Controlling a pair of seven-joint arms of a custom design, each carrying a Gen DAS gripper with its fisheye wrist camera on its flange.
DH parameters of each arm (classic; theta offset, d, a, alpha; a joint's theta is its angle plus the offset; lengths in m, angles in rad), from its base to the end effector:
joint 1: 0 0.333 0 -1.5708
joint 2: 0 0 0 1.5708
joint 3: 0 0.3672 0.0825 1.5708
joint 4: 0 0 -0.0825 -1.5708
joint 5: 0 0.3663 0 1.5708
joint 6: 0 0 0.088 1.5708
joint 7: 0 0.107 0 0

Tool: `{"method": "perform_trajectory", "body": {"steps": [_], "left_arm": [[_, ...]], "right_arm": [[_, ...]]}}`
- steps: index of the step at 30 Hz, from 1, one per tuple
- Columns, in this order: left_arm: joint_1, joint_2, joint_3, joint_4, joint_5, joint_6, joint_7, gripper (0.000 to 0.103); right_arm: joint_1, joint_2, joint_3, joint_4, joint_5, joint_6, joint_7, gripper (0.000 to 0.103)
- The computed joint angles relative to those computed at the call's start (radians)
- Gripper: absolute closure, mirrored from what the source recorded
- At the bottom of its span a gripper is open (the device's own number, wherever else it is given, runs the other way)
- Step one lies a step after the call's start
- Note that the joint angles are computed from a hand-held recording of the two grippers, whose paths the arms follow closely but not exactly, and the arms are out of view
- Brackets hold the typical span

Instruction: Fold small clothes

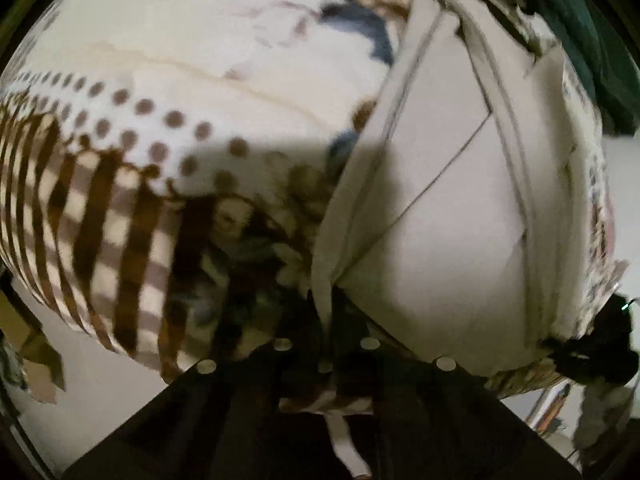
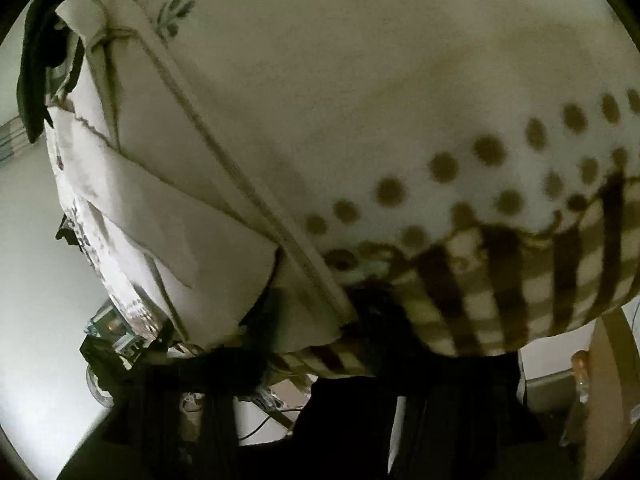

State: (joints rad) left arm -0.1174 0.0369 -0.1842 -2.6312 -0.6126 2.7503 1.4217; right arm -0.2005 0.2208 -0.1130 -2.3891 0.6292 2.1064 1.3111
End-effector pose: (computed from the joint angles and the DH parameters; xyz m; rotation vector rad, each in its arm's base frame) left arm 0.4140 -0.1045 0.3059 2.4627 -1.6189 0.3020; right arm 0.4374 -0.1131 0.2677 -1.4305 2.4753 0.9156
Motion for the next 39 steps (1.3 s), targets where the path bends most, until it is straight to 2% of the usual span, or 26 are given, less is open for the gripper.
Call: {"method": "perform_trajectory", "body": {"steps": [3, 7, 9, 13, 16, 20, 22, 23, 24, 26, 28, 30, 31, 37, 39], "left_arm": [[0.032, -0.055, 0.031, -0.007, -0.020, -0.066, 0.035, 0.101], [0.056, -0.114, 0.071, 0.021, -0.065, -0.160, 0.047, 0.101], [0.063, -0.114, 0.078, 0.050, -0.042, -0.148, 0.042, 0.101], [0.074, -0.020, 0.083, 0.158, -0.127, -0.059, 0.099, 0.101], [0.092, 0.110, 0.053, 0.288, -0.179, 0.030, 0.143, 0.101], [0.139, 0.282, -0.006, 0.460, -0.192, 0.071, 0.168, 0.099], [0.176, 0.331, -0.027, 0.525, -0.175, 0.024, 0.152, 0.099], [0.191, 0.339, -0.031, 0.539, -0.167, 0.001, 0.136, 0.099], [0.208, 0.345, -0.042, 0.543, -0.177, -0.002, 0.134, 0.099], [0.228, 0.342, -0.050, 0.538, -0.189, 0.002, 0.122, 0.097], [0.248, 0.328, -0.063, 0.514, -0.212, 0.017, 0.137, 0.089], [0.242, 0.311, -0.058, 0.486, -0.197, 0.049, 0.139, 0.069], [0.242, 0.311, -0.061, 0.482, -0.198, 0.060, 0.141, 0.066], [0.259, 0.302, -0.075, 0.455, -0.239, 0.133, 0.149, 0.063], [0.267, 0.311, -0.081, 0.467, -0.231, 0.130, 0.159, 0.063]], "right_arm": [[0.033, -0.045, 0.026, -0.024, 0.056, 0.021, 0.020, 0.097], [0.045, -0.091, 0.024, 0.004, 0.112, 0.000, 0.019, 0.097], [0.055, -0.098, 0.024, 0.042, 0.132, 0.010, 0.013, 0.097], [0.074, -0.045, 0.036, 0.147, 0.179, 0.064, 0.001, 0.097], [0.085, 0.042, 0.058, 0.252, 0.215, 0.151, -0.017, 0.097], [0.080, 0.187, 0.105, 0.410, 0.279, 0.227, -0.031, 0.096], [0.047, 0.241, 0.126, 0.477, 0.310, 0.203, -0.021, 0.092], [0.033, 0.255, 0.137, 0.498, 0.325, 0.192, -0.020, 0.085], [0.028, 0.256, 0.141, 0.502, 0.334, 0.209, -0.023, 0.067], [0.025, 0.242, 0.151, 0.487, 0.360, 0.263, -0.041, 0.047], [0.011, 0.245, 0.145, 0.493, 0.343, 0.247, -0.043, 0.046], [0.011, 0.254, 0.142, 0.502, 0.302, 0.235, -0.046, 0.046], [0.012, 0.257, 0.140, 0.502, 0.276, 0.227, -0.049, 0.046], [0.016, 0.299, 0.148, 0.531, 0.182, 0.179, -0.046, 0.046], [0.028, 0.319, 0.148, 0.547, 0.153, 0.177, -0.030, 0.046]]}}
